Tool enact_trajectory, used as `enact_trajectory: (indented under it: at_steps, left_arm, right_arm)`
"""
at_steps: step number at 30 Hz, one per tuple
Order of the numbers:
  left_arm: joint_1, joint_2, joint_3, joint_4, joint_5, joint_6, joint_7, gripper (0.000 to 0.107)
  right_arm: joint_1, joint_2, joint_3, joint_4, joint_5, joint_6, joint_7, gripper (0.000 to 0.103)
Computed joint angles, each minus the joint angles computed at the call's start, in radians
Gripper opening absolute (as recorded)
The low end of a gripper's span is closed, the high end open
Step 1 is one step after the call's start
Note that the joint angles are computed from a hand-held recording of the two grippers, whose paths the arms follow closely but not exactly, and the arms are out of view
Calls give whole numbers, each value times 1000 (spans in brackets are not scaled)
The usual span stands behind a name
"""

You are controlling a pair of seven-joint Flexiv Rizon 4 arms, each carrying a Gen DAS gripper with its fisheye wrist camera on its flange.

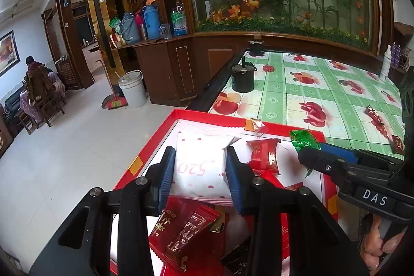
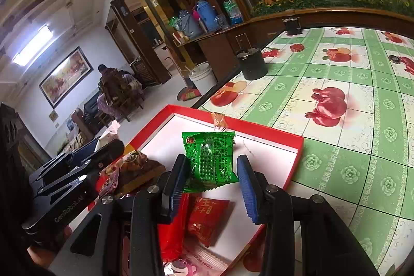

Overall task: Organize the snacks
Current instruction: 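Carry both packets over the white tray and open both tools to drop them, then return both tools to the table and grasp the brown chocolate packet with the right tool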

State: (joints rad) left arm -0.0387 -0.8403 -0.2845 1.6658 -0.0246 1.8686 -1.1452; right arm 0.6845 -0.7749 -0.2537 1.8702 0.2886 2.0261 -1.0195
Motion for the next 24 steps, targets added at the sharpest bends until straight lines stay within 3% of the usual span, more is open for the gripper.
enact_trajectory:
  at_steps: [7, 10, 12, 19, 24]
  left_arm:
    - [-35, 5, 55, -5, -41, -6, -21, 38]
    - [-49, 7, 75, -5, -55, -5, -30, 55]
    - [-55, 8, 84, -2, -57, 3, -33, 56]
    - [-45, 17, 63, 9, -40, -11, -21, 67]
    - [-28, 27, 24, 32, -14, -18, -9, 68]
  right_arm:
    - [-19, 5, 26, 3, -17, 6, 0, 43]
    - [-10, 9, 17, 8, -4, 9, -2, 43]
    - [-2, 9, 6, 9, 10, 11, -1, 43]
    - [0, 19, -2, 20, 47, 14, 16, 44]
    - [2, 25, -9, 26, 42, 1, 22, 44]
